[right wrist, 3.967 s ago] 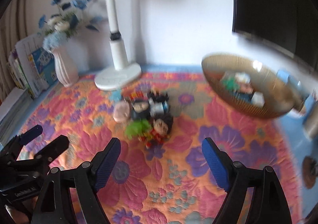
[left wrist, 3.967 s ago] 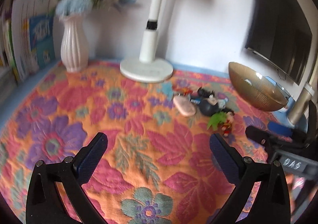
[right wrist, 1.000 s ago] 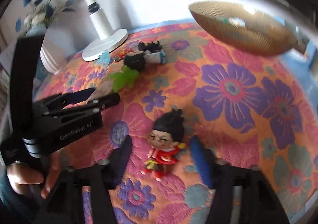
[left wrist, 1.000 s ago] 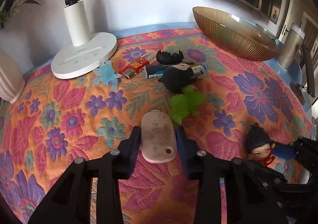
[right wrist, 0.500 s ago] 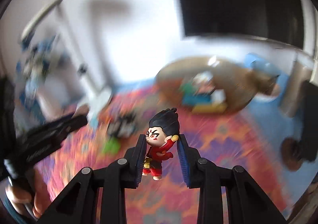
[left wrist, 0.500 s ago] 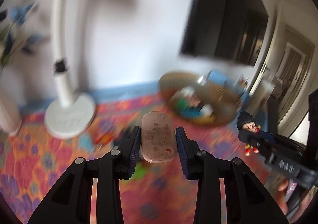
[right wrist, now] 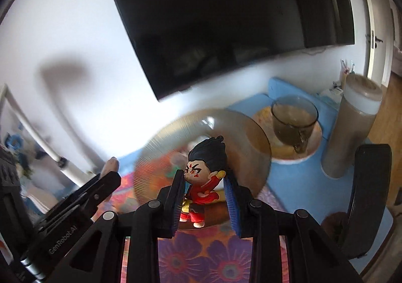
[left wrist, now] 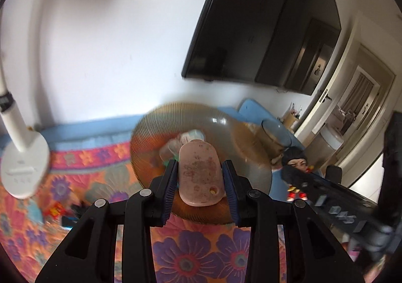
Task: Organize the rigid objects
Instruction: 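Carry the pink stone and red figurine over the amber bowl and release both, then move both open grippers back toward the remaining items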
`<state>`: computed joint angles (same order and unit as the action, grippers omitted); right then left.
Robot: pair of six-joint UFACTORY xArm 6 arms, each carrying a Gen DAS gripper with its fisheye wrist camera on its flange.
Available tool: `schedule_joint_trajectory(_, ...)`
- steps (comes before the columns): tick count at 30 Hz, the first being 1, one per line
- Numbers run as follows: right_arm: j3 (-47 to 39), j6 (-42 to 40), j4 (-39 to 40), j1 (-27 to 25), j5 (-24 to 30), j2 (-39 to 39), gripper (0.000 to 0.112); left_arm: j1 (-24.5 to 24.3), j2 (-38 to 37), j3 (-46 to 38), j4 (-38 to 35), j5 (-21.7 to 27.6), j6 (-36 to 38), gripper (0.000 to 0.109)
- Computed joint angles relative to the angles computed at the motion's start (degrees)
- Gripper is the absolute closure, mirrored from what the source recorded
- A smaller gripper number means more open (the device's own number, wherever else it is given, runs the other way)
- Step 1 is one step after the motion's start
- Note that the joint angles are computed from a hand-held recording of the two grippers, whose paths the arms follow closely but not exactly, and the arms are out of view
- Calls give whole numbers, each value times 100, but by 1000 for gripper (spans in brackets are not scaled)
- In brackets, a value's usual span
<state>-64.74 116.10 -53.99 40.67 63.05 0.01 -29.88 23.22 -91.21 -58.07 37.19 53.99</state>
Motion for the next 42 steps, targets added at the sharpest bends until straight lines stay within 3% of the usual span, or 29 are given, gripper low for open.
schedule_joint_trajectory(4, 205, -235, 255, -361, -463, 51, 82, -55, 265, -234, 239, -51, -310, 76)
schedule_joint_trajectory(7, 220, -362, 323, -426, -290, 46, 82, -71, 346, -388, 126, -50, -245, 74)
schedule_joint_trajectory(9, 199, -563, 331, -468, -206, 20, 78, -83, 275, -374, 26, -100, -133, 40)
schedule_joint_trajectory(11, 149, -567, 267, -332, 127, -62, 76, -45, 75, -196, -207, -240, 129, 28)
schedule_joint_trajectory(14, -23, -379, 36, 10, 672, -141, 57, 216, -179, -100, -301, 109, 174, 28)
schedule_joint_trajectory(18, -368, -278, -181, 538, 996, -141, 56, 629, -746, 383, -478, 233, 219, 28)
schedule_joint_trajectory(25, -1541, -606, -563, 1400, 1003, 625, 51, 1521, -2662, 2471, -745, -192, 1079, 27)
schedule_joint_trajectory(26, -1801, -719, -659, 1551, 957, 843, 51, 1681, -2929, 2804, -885, -242, 1264, 23)
schedule_joint_trajectory(28, -2235, -890, -703, 1744, 1071, 1218, 44, 1965, -3455, 3499, -1073, -540, 1436, 16)
schedule_joint_trajectory(30, -2927, -1236, -675, 1966, 1409, 1831, 25, 2170, -3736, 3899, -1116, -788, 1453, 16)
schedule_joint_trajectory(34, -3499, -1600, -507, 2112, 1316, 2421, 25, 2518, -4312, 4585, -1397, -1122, 1961, 16)
schedule_joint_trajectory(38, -4003, -1825, -450, 2305, 1650, 2871, 25, 2318, -4834, 5015, -2078, -1845, 2814, 16)
schedule_joint_trajectory(42, -3644, -1374, -461, 2450, 1511, 2697, 17, 2292, -5029, 5191, -1850, -1875, 2598, 16)
